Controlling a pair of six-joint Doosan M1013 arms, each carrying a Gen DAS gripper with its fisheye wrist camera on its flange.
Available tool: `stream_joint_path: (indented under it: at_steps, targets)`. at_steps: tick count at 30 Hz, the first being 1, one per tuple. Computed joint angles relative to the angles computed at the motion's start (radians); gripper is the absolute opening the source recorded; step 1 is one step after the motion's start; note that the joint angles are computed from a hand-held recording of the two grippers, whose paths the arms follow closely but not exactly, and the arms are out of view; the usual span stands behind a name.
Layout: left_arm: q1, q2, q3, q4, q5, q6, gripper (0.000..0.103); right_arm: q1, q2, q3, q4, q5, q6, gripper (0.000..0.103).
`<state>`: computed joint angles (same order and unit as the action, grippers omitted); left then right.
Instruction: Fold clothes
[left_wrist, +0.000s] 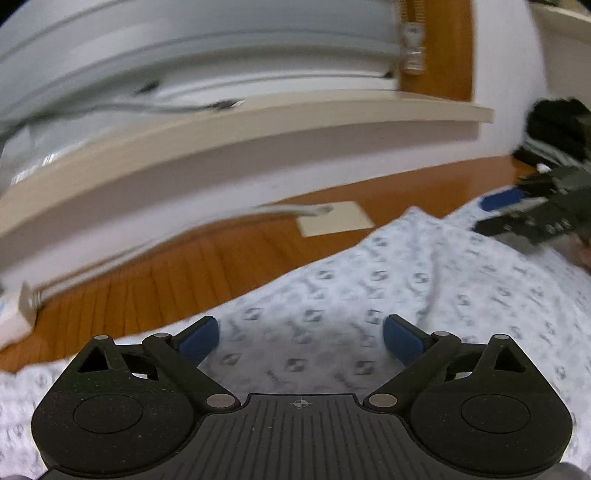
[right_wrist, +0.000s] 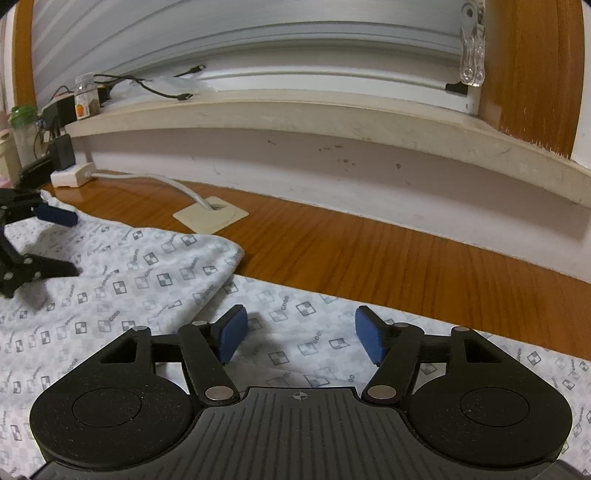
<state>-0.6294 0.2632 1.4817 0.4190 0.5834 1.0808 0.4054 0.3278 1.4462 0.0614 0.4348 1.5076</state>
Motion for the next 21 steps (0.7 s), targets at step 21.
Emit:
stream_joint_path:
  at_steps: [21]
  targets:
    - [-0.049, 0.071, -0.100, -0.020, -0.019, 0.123, 0.103, -0.081, -0.218, 0.260, -0.207, -0.087, 0.185, 0.051]
